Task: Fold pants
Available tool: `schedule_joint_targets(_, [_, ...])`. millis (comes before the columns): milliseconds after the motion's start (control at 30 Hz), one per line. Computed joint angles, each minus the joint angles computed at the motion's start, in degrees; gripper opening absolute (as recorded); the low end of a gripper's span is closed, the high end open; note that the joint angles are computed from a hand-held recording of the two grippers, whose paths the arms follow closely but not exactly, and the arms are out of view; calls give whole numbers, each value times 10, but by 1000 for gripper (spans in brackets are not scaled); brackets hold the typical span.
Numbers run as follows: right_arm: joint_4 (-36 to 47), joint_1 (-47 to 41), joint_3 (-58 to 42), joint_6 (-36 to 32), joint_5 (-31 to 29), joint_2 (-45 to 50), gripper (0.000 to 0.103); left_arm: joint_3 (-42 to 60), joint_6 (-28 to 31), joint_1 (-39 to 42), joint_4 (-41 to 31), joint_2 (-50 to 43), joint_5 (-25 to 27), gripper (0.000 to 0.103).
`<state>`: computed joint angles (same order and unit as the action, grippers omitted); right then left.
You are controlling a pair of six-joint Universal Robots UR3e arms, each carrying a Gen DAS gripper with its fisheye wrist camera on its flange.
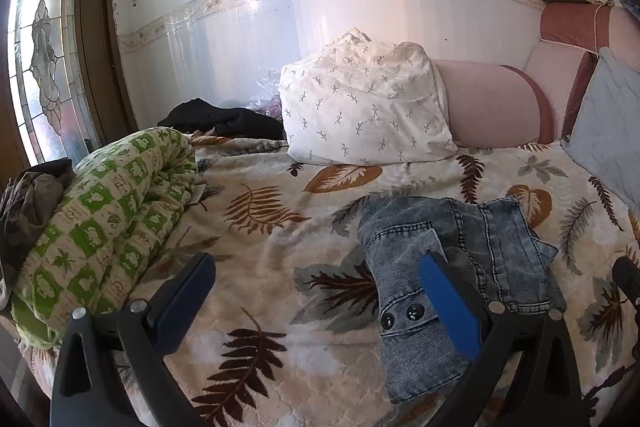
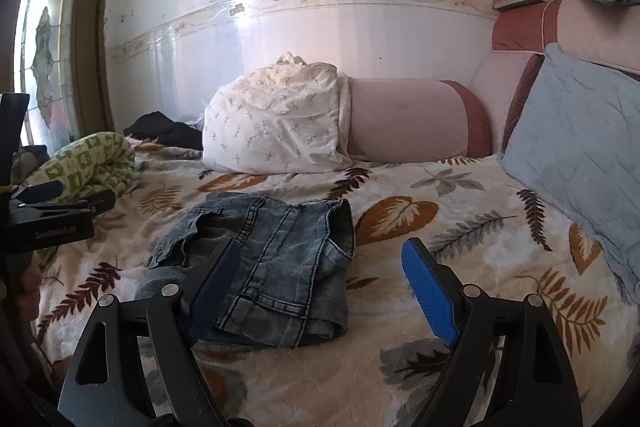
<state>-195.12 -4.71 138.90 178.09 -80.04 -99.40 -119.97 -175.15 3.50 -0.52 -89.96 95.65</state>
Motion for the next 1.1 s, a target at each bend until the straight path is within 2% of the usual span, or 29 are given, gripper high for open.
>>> schedule_joint_targets(200, [1, -8, -11, -4, 13, 20, 83, 0, 7, -8, 39, -45, 14, 103])
schedule_joint_targets(433, [29, -21, -27, 13, 35, 31, 83, 5, 8, 3, 19, -53, -3, 103])
schedule_joint_targets(1100, [25, -1, -37, 13, -2, 54, 83, -7, 3, 11, 22, -36, -9, 103])
